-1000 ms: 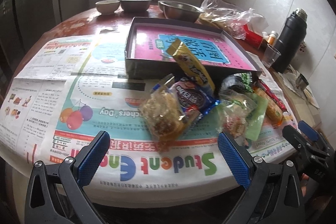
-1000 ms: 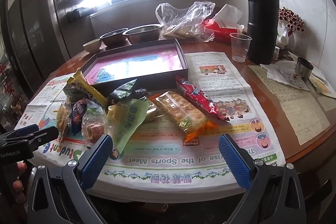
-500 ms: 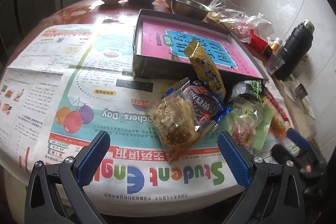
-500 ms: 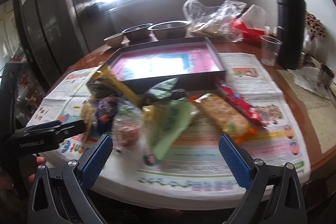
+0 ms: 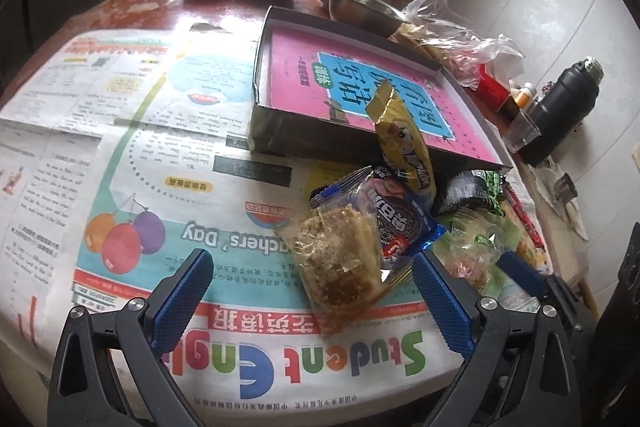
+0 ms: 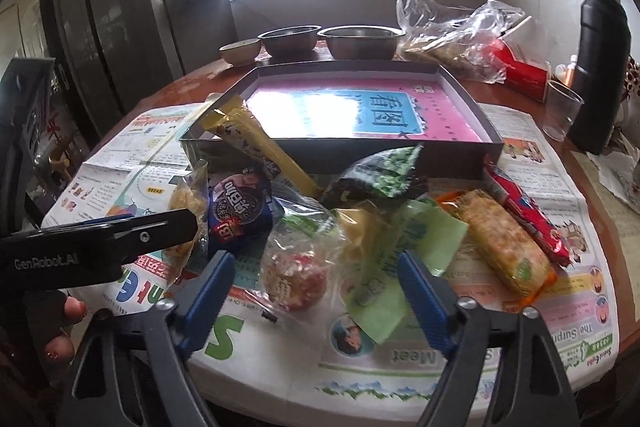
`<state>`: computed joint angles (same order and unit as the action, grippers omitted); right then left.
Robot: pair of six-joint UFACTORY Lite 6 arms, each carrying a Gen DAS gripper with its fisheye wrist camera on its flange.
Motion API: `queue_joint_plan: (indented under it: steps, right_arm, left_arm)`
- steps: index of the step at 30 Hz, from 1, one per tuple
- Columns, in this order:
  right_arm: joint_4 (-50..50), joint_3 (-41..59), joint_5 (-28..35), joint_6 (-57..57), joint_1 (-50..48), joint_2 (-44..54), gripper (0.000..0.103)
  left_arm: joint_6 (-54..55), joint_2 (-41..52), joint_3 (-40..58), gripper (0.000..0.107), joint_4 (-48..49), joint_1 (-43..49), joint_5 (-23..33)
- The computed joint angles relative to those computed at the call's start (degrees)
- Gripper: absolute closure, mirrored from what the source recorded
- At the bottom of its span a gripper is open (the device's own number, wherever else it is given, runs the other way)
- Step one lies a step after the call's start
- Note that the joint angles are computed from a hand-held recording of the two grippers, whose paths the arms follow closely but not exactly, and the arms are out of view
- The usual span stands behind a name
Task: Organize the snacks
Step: 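Grasp the clear bag of shredded meat with the left gripper while the right gripper grasps the clear pastry bag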
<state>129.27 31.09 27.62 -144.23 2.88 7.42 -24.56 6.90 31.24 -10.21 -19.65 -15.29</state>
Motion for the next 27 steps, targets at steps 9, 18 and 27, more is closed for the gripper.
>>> queue_joint_plan:
  steps: [9, 18, 27]
  right_arm:
    - [3.99, 1.25, 0.56, -4.34, 1.14, 3.19, 0.046]
    - [2.47, 0.58, 2.71, -4.06, -0.08, 3.39, 0.049]
    - [-4.11, -0.87, 6.31, 0.28, -3.12, 1.37, 0.057]
  left_arm:
    - [-13.01, 2.32, 1.45, 0.023, 13.08, 2.11, -1.04]
    - [-26.17, 3.31, 1.63, 0.046, 25.98, 3.34, -3.97]
    - [-25.82, 1.51, -0.53, 0.058, 26.74, 4.54, -5.36]
